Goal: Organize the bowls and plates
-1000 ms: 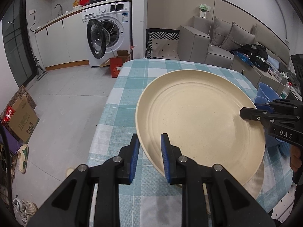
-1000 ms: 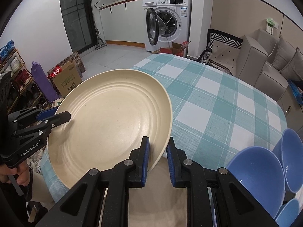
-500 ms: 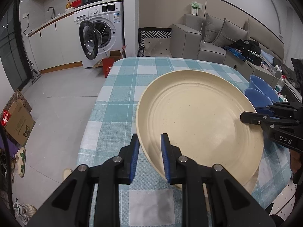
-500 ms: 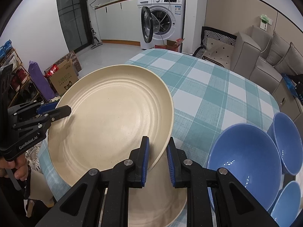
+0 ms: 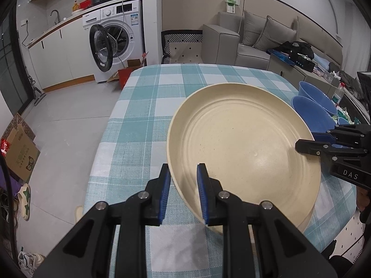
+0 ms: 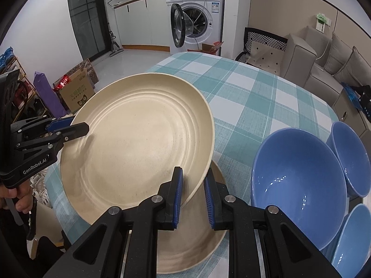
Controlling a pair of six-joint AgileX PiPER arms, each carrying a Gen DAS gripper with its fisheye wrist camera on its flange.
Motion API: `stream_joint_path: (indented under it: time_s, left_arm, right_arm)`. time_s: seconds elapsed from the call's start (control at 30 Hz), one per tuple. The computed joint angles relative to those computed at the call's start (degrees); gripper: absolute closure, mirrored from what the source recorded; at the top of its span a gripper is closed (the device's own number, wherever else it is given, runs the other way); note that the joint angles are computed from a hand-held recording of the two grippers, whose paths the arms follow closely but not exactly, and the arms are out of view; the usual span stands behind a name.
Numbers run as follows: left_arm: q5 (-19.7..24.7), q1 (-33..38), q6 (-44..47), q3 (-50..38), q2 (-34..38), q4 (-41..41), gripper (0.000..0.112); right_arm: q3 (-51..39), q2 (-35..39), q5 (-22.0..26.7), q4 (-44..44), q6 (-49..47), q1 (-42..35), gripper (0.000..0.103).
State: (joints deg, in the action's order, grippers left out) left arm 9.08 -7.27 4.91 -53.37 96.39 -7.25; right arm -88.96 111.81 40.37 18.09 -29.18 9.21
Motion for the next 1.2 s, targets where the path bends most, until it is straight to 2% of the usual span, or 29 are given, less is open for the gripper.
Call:
stream_joint_path:
  time_s: [0.3,0.4,0.53,0.73,1.2]
  left_arm:
    - [-0.3,-0.7,0.8,0.9,-0.3,-0.2,0.091]
    - [0.2,-1.2,-2.8,0.6,0.0,3.8,0.091]
    - [0.7,-1.5,-3.8,0.0,0.9,5.1,0.091]
    - [1.0,-2.0,-0.1,-0.4,1.9,1.8,0.091]
    - [1.8,-3.2,-0.1,-1.2,3.4,2.2,0.091]
  right_arm:
    - [3.1,-1.3,-0.7,-0.3,-0.4,-0.3,0.085]
    - [3.8,-1.5,-0.7,-0.5,-0.2,-0.3,0.085]
    - [4.9,-1.9,-0.9,-0.7,0.1,-0.4,0.085]
    - [5.5,-2.1,-0.9,-2.0,1.2,-0.7,0.085]
    - [7.7,-2.7,-1.4,-3.5,2.8,-1.3,0.085]
